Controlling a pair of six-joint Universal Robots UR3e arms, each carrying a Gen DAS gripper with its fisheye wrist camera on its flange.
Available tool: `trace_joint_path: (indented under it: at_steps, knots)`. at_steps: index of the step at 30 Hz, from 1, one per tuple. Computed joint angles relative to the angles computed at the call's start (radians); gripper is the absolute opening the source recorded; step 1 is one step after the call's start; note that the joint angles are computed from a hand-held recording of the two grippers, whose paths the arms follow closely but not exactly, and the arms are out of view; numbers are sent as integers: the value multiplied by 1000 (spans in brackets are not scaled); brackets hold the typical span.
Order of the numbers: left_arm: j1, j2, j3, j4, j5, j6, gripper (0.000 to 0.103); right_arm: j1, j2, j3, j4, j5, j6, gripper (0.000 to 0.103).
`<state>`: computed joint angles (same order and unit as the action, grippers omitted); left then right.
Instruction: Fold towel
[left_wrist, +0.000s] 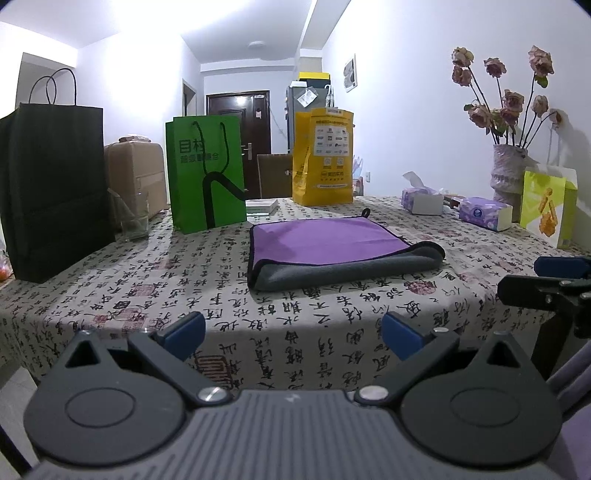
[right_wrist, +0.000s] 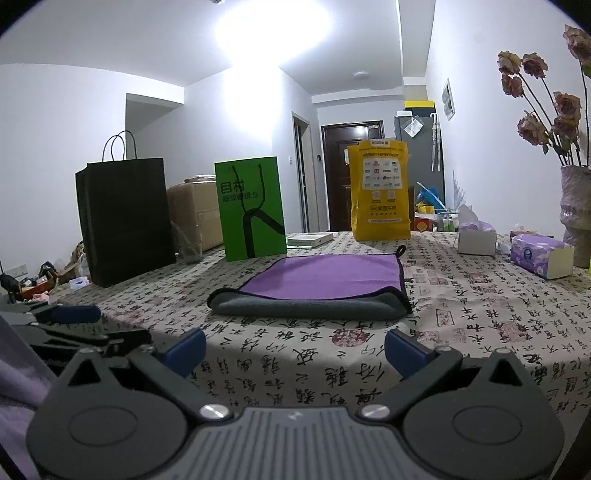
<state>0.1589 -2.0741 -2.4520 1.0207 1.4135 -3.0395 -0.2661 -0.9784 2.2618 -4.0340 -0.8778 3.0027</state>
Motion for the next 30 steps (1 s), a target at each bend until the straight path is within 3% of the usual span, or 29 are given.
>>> trace_joint_path:
  at_steps: [30]
  knots:
    - [-1,-7,22,-18,6,1,103,-2,0,-14,24,-14,-9,103]
